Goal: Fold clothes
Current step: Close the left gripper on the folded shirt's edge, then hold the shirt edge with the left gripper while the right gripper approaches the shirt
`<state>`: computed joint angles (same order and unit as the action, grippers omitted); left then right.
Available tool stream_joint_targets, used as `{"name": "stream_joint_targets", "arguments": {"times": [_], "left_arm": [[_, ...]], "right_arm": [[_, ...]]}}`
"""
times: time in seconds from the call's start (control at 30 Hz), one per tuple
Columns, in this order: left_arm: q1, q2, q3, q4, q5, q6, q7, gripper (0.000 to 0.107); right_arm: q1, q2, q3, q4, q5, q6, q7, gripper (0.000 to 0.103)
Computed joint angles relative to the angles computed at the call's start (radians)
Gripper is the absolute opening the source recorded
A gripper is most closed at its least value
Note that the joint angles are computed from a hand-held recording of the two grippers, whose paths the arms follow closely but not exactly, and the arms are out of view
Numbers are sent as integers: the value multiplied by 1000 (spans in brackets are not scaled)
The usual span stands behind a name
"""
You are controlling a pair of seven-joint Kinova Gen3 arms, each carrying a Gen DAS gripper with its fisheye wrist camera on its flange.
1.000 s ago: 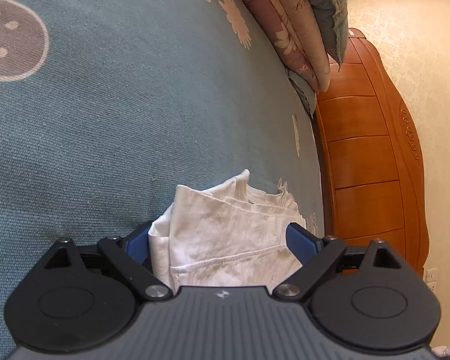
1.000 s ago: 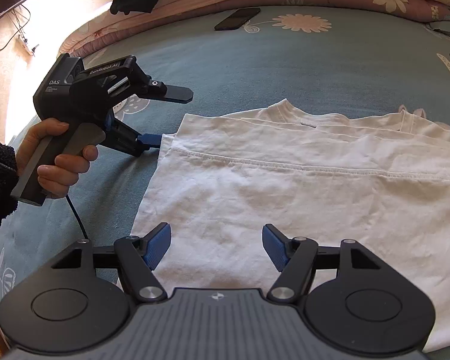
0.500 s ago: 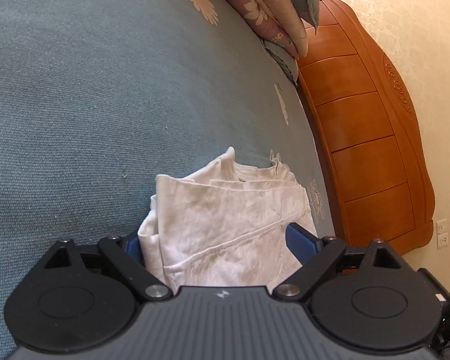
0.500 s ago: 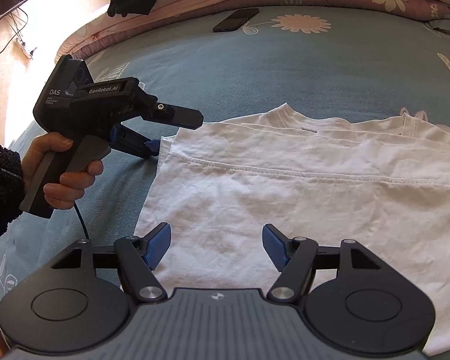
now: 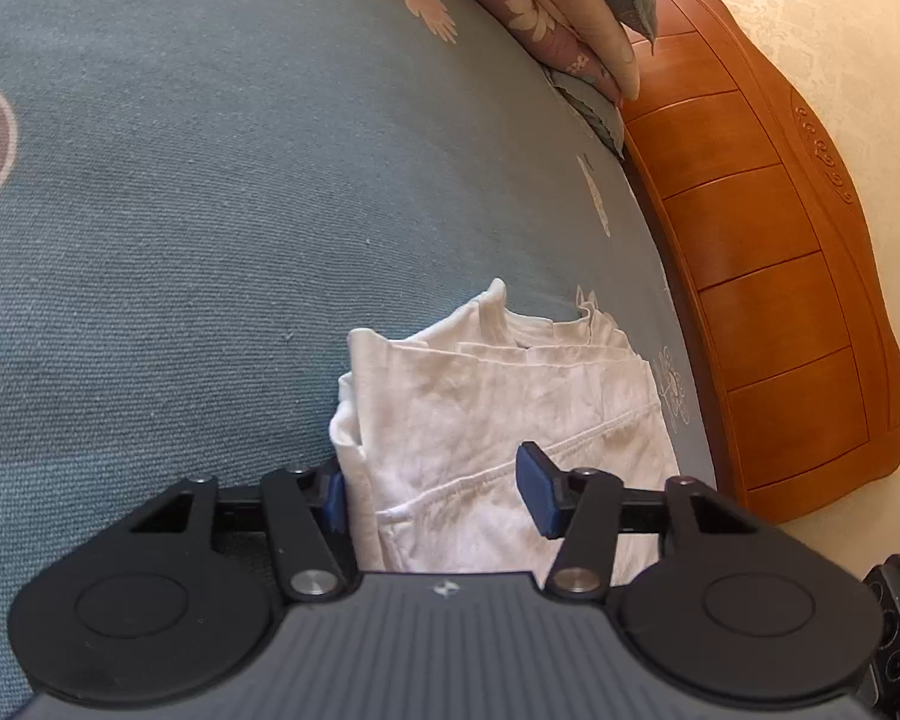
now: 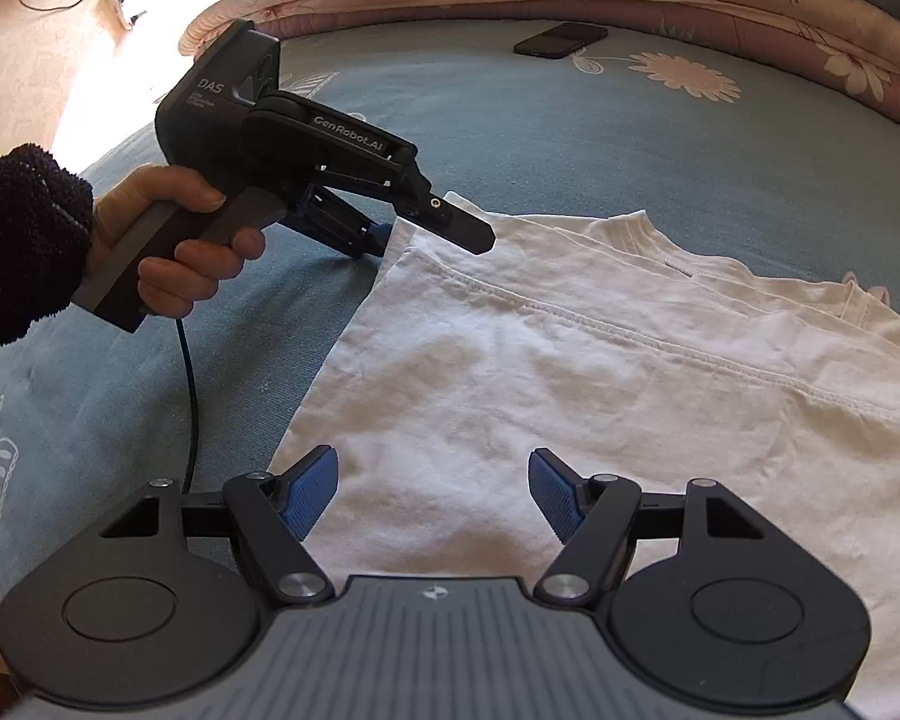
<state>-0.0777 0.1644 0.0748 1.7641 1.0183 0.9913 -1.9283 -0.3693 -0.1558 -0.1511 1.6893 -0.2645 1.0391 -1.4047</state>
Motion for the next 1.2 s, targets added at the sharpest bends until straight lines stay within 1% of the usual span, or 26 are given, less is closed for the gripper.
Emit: {"name": "stream_joint_targets", "arguments": {"times": [0.03,0.07,0.1,0.17,0.23,0.3,0.37,0.43,0.5,0.63,0.67,0.7,0.73,0.8,0.83,0.87,0.9,0.93,1.0,1.03,1.1,1.13,1.17,1.2], "left_arm": [[0,4,-3,-8,-18,4,33,22],[10,11,-16,-20,-43,13,74,12],[4,19,-10,-32,-63,21,109,12],[5,32,-5,-63,-98,38,149,12],[18,38,3,-98,-154,45,178,12],[31,44,12,-124,-195,48,200,12],[31,48,17,-133,-207,49,209,14],[26,47,20,-124,-199,45,207,14],[23,41,21,-114,-195,38,203,14],[17,36,20,-92,-173,24,192,14],[14,35,20,-86,-163,21,188,14],[12,35,20,-79,-155,18,183,14],[10,34,19,-75,-148,18,180,14],[6,33,17,-69,-140,18,173,14],[5,32,16,-68,-138,19,170,14],[4,32,15,-66,-136,19,167,14],[1,31,14,-63,-132,21,162,14],[-1,31,13,-60,-127,22,158,14],[-5,33,12,-52,-114,20,146,14],[-7,33,12,-48,-107,20,139,14],[-13,32,10,-37,-90,18,125,14],[-16,30,9,-28,-80,16,117,14],[-21,29,7,-19,-66,15,108,14],[-24,30,6,-13,-55,15,102,14]], "right_arm": [[-6,-8,-9,7,10,-3,27,75],[-14,-17,-20,17,27,-9,58,75],[-37,-28,-22,28,48,-15,91,75],[-115,-54,-11,61,113,-40,135,75],[-163,-96,-52,120,195,-91,199,74],[-166,-132,-137,178,276,-139,246,74],[-150,-159,-230,235,357,-188,246,74],[-129,-179,-323,285,439,-234,196,74],[-98,-189,-415,311,520,-259,116,74],[27,-157,-601,277,639,-223,-47,75],[62,-145,-647,268,670,-213,-88,79],[102,-137,-693,266,705,-214,-128,86],[142,-133,-739,265,740,-214,-169,88],[204,-111,-832,253,813,-180,-250,87],[224,-97,-876,241,841,-144,-291,86],[226,-91,-905,240,872,-115,-332,82],[209,-88,-921,255,912,-98,-372,77],[200,-93,-940,278,953,-97,-398,75],[212,-101,-991,324,1034,-111,-432,74],[216,-79,-1012,325,1075,-94,-471,74],[207,3,-1051,298,1155,-20,-553,74],[182,38,-1050,283,1179,21,-580,74],[138,61,-1032,269,1188,62,-599,74],[91,69,-1007,260,1179,95,-609,71]]}}
